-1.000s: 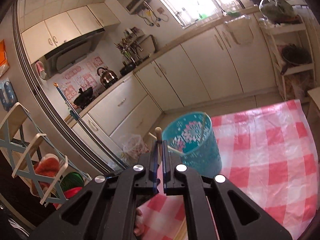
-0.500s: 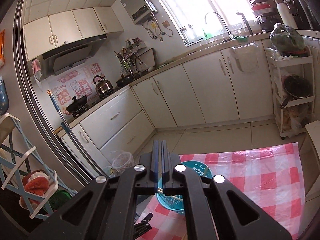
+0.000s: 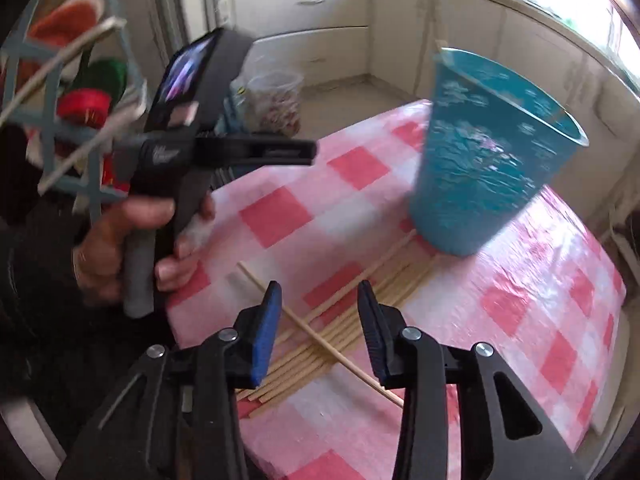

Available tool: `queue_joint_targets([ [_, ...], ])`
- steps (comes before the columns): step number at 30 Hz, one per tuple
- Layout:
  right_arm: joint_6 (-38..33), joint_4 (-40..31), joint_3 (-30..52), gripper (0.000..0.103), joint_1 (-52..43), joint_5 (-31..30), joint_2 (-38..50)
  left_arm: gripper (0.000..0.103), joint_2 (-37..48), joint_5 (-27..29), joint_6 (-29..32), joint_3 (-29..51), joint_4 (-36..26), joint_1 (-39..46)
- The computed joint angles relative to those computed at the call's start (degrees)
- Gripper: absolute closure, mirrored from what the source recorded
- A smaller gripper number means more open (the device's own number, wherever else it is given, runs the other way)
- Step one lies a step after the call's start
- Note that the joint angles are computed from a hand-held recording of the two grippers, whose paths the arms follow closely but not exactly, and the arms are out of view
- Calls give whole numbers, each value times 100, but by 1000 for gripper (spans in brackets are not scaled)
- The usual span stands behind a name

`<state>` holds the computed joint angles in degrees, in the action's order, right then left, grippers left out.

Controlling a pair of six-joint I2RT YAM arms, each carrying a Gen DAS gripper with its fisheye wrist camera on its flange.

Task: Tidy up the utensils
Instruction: 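Return the right tool to the chopsticks and grasp another, then drop the chopstick from the right tool into the basket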

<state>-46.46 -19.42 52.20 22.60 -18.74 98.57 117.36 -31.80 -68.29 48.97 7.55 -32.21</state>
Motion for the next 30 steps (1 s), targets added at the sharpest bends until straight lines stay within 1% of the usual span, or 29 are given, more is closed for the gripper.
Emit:
queue_joint_targets([
  [4,-518,-209,345,67,518,312,652,31,-48,52,-155,-195,241,69],
  [5,-609,-290,415,69,573,354,804,30,-50,99,-172,-233,310,95],
  [6,-689,-437,571,75,622,414,1002,30,-49,138,-180,-265,368,116],
  [7,-720,-528,682,89,662,514,1161,30,-45,184,-192,-295,432,139],
  [9,-723,-694,819,97,618,401,1283,30,-39,242,-203,-331,518,176],
  [11,-666,-546,714,97,491,345,1195,30,-31,265,-219,-352,572,183],
  [13,-534,-567,656,97,299,134,1037,30,-15,281,-235,-360,603,182],
  [15,-413,-783,641,97,-10,-260,745,30,-1,301,-227,-360,616,188],
  [17,-250,-1155,698,97,-371,-852,365,30,5,302,-212,-335,580,190],
  [20,8,-1976,1279,97,-1097,-2103,-75,30,36,296,-192,-260,484,174],
  [22,465,-2217,1913,97,-1443,-2870,-119,30,53,294,-172,-211,423,168],
  [23,963,-2016,2169,97,-1450,-3118,-130,30,61,288,-168,-185,388,164],
  [24,1621,-1570,2324,97,-1554,-3351,-213,29,66,279,-167,-168,363,160],
  [25,2194,-1183,2520,97,-1578,-3432,-204,29,67,274,-167,-161,349,157],
  [26,2880,-488,2544,97,-1565,-3374,-264,29,65,271,-168,-159,339,155],
  [27,3528,315,2318,97,-1505,-3066,-434,29,64,268,-171,-157,330,153],
  [29,4457,1242,2352,97,-1294,-2574,-371,29,61,266,-171,-153,324,149],
  [30,4886,1796,2302,97,-1170,-2101,-314,29,61,266,-171,-153,324,149],
])
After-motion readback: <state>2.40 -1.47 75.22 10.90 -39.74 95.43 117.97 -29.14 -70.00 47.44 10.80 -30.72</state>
